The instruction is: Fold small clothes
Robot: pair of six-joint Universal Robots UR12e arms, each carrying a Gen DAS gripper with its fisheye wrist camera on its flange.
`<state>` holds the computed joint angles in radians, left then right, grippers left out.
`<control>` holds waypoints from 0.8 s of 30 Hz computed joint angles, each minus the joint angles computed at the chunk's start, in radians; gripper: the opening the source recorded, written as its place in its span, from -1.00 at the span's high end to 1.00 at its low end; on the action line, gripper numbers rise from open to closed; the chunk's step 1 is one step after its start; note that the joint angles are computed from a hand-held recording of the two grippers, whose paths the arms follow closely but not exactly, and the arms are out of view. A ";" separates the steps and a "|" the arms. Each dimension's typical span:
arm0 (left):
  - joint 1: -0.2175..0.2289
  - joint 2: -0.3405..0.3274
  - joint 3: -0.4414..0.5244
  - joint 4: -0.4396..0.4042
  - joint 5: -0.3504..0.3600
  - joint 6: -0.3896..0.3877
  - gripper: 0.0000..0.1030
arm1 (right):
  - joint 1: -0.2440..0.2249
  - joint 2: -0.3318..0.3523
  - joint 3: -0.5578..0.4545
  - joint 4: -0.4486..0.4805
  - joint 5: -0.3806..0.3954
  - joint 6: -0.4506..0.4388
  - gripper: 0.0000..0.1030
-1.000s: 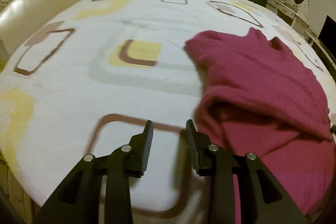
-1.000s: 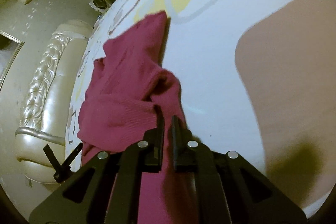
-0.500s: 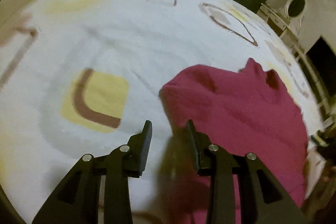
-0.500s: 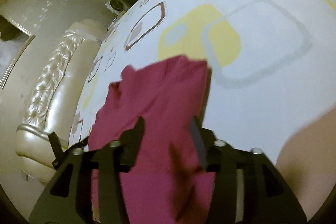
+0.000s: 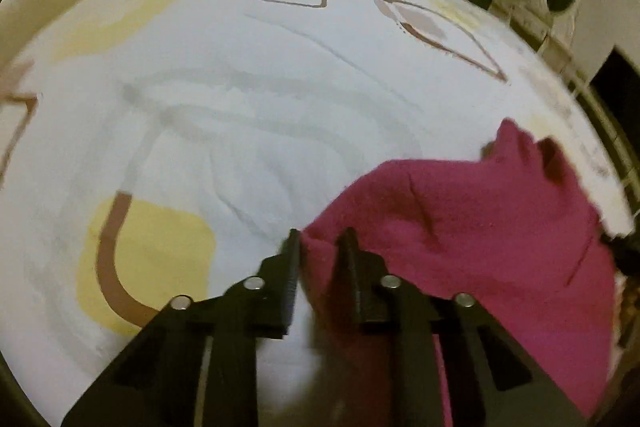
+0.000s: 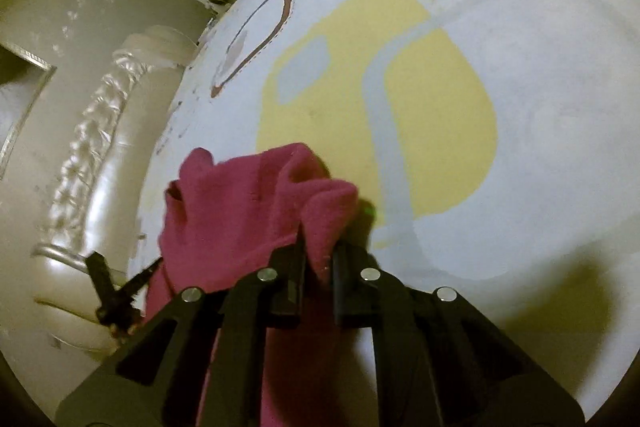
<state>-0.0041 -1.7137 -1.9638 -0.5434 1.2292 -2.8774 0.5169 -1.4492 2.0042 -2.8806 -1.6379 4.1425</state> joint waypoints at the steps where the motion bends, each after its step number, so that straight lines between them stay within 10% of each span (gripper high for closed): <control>1: -0.009 0.000 -0.001 0.013 0.037 0.003 0.75 | 0.000 -0.003 0.005 -0.004 -0.013 0.005 0.84; 12: -0.002 0.014 -0.026 0.060 0.060 0.023 0.73 | -0.015 -0.028 0.082 -0.159 0.041 0.070 0.63; 24: 0.235 0.293 -0.232 -0.222 -0.145 0.230 0.30 | 0.151 -0.204 0.218 -0.085 0.032 0.159 0.37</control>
